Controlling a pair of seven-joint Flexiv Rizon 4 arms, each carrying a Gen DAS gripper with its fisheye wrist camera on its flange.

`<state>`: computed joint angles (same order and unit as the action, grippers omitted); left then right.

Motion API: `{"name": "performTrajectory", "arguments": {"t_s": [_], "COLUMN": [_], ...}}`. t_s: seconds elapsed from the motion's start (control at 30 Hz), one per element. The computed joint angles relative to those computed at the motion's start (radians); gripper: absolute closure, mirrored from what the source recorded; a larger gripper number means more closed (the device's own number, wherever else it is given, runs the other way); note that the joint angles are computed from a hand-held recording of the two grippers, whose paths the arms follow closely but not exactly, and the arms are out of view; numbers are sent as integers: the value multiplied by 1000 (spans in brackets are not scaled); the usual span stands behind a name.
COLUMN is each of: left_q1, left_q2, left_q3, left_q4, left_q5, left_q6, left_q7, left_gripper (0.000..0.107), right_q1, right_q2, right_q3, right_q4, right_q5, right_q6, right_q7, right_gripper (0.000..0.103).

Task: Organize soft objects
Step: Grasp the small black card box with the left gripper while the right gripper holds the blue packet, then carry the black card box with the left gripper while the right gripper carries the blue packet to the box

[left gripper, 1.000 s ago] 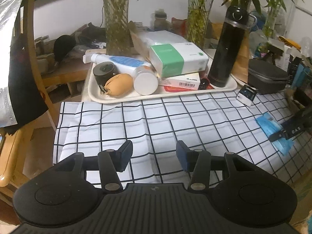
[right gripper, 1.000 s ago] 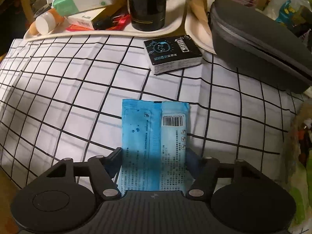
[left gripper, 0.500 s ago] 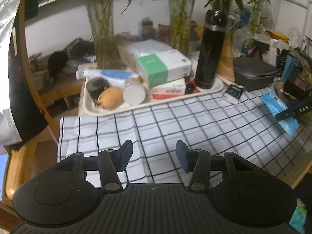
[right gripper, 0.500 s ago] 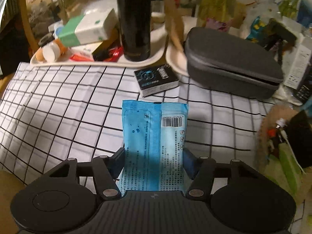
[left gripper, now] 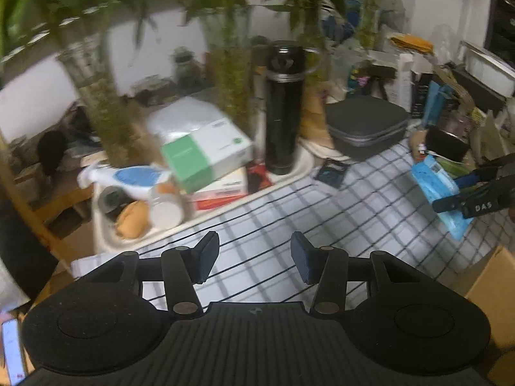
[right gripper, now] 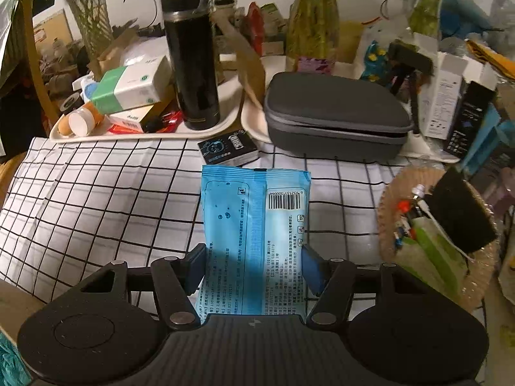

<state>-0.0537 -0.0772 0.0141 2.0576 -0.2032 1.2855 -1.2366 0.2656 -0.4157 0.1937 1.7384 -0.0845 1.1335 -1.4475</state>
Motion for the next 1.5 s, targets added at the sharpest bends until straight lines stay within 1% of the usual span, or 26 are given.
{"name": "performTrajectory", "arguments": {"t_s": [0.07,0.13,0.23,0.37,0.4,0.43,0.5,0.53,0.63,0.77,0.87,0.97,1.1,1.2,1.23,1.3,1.37,1.43,1.5], "left_q1": [-1,-6,-8,-20,-28,-34,-42,-48,-49,-58,-49,-63,-77,-88,-94,-104,-113,-112,-107], "left_q2": [-30,-67,-118,-204,-233,-259,-301,-326,-395,-484,-541,-591,-635,-658,-663,-670,-666,-650,-630], "left_q3": [-17,-28,-53,-71,-69,-68,-69,-68,-81,-82,-101,-85,-68,-59,-52,-38,-23,-22,-26], "left_q4": [-37,-84,-131,-217,-248,-277,-320,-343,-411,-503,-553,-607,-655,-672,-679,-686,-689,-684,-670], "left_q5": [-24,-16,-47,-53,-41,-31,-16,-5,-1,6,-10,-1,21,42,51,69,83,90,97], "left_q6": [-33,-65,-85,-124,-137,-151,-162,-160,-181,-214,-223,-233,-251,-237,-239,-232,-238,-257,-256], "left_q7": [24,30,88,118,113,110,115,114,138,151,177,163,151,140,134,119,92,83,83], "left_gripper": [58,58,58,58,56,50,41,39,39,39,39,39,39,39,42,59,59,61,61], "right_q1": [-2,-11,-20,-39,-42,-44,-50,-53,-62,-66,-73,-75,-75,-76,-74,-68,-65,-64,-58], "right_q2": [15,32,54,76,80,84,88,88,86,81,76,71,66,64,64,64,66,66,69], "right_q3": [-5,-3,-4,7,10,12,16,20,30,36,45,47,49,52,50,43,38,35,28], "right_q4": [19,37,63,91,94,96,98,96,87,75,61,51,39,33,32,33,35,37,42], "right_q5": [2,14,25,53,61,68,83,93,119,142,170,189,209,223,224,216,210,206,195], "right_q6": [8,15,27,37,38,41,48,49,43,37,24,13,1,-4,-8,-7,-8,-7,-6], "right_q7": [12,17,28,18,15,14,6,0,-25,-49,-72,-86,-99,-108,-108,-101,-95,-92,-77], "right_gripper": [39,39,39,39,39,39,39,39,39,39,39,39,39,39,39,39,39,39,39]}}
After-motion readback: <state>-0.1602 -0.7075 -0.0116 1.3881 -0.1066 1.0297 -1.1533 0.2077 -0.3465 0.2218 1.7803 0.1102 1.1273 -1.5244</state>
